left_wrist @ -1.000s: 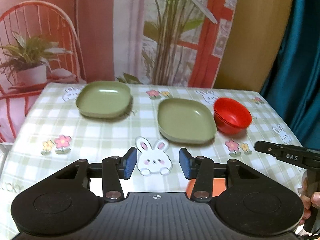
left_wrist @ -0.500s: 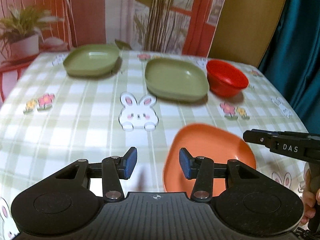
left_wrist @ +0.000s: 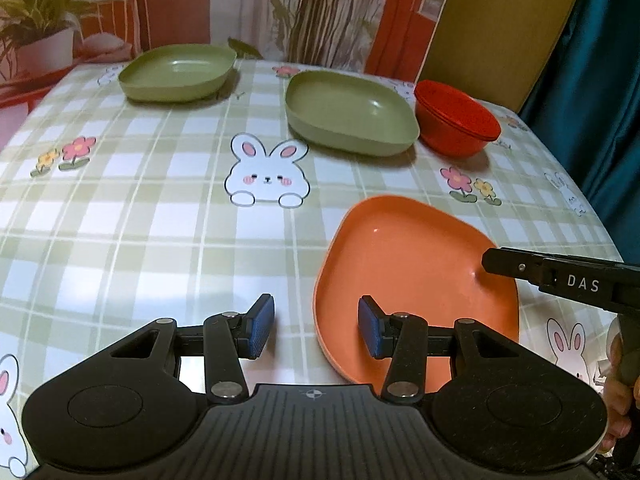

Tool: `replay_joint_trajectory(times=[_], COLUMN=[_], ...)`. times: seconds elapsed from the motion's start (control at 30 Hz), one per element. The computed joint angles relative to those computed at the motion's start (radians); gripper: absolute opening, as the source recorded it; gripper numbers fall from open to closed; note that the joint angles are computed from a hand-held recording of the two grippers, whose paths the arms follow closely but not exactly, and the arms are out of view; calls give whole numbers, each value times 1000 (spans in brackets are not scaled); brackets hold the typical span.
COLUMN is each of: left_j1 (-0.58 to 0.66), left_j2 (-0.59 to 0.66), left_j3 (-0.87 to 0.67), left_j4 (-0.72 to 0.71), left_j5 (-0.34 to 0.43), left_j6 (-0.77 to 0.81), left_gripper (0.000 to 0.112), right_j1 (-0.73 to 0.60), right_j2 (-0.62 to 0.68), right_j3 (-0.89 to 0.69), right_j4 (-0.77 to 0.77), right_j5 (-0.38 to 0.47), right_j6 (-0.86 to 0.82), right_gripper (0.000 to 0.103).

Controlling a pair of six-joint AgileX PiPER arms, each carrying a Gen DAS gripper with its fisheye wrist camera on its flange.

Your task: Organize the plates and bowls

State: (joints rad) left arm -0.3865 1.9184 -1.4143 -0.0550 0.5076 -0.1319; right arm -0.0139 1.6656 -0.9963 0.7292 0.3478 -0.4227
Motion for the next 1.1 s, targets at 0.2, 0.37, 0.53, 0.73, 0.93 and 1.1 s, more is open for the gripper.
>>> replay_joint_trajectory(times=[0.2, 0.37, 0.53, 0.73, 0.93, 1.1], left_j1=[7, 20, 15, -1, 3, 2], left_j2=[10, 10, 4, 5, 3, 0], left_j3=[-3, 1, 17, 18, 22, 24], left_j4=[-20, -36, -75, -38, -36, -27], left_j5=[14, 10, -16, -18, -19, -22], left_j6=[-24, -39, 8, -16, -15, -22], left_gripper=[43, 25, 11, 9, 9, 9], right_j1=[-10, -20, -19, -19, -15, -7], right_j2=[5, 18, 22, 23, 23, 24], right_j3=[7, 2, 1, 2, 0, -7], right_j4=[41, 67, 86, 101, 98, 81], right_j5=[3, 21, 24, 27, 23, 18], right_j6=[-34, -45, -60, -74, -74, -54], right_gripper=[10, 9, 7, 6, 5, 5])
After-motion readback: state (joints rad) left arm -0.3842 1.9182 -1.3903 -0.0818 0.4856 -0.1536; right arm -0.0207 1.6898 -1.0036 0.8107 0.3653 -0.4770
